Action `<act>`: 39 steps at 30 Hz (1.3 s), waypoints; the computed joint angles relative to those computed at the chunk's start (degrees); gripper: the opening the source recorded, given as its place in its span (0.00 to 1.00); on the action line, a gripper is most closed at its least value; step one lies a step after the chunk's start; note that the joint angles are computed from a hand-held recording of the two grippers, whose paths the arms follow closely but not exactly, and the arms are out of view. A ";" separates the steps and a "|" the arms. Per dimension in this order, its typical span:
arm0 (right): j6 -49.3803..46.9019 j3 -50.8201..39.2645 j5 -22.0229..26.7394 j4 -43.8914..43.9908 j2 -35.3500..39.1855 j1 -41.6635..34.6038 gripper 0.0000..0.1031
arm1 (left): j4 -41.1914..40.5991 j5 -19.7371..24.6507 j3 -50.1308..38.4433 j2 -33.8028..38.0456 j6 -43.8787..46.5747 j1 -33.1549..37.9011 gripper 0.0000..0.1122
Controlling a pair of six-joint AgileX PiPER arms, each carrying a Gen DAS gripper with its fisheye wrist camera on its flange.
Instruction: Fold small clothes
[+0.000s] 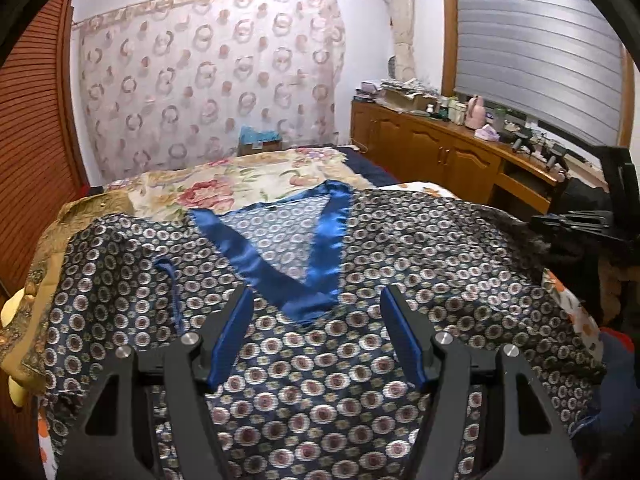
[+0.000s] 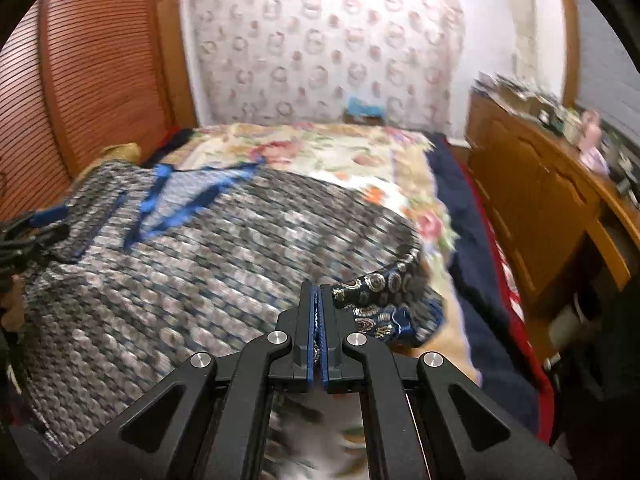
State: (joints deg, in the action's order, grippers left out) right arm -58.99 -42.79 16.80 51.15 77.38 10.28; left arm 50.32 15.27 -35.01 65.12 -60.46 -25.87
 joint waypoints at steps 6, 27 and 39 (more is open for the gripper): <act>1.99 -1.57 -2.49 -0.15 3.69 9.83 0.00 | 12.73 -1.36 0.63 -1.29 -14.92 -2.31 0.58; 2.88 -0.70 -1.47 -0.40 2.72 3.60 0.41 | 6.61 -6.78 -0.01 0.80 -8.78 -2.27 0.58; 10.22 -9.51 3.86 -5.22 16.95 -6.31 0.34 | 6.86 -1.44 0.64 -0.17 -10.47 -9.50 0.58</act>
State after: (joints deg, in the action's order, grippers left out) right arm -48.77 -52.30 20.65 45.93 94.32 3.97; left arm 57.18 13.83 -34.37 64.95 -70.92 -35.37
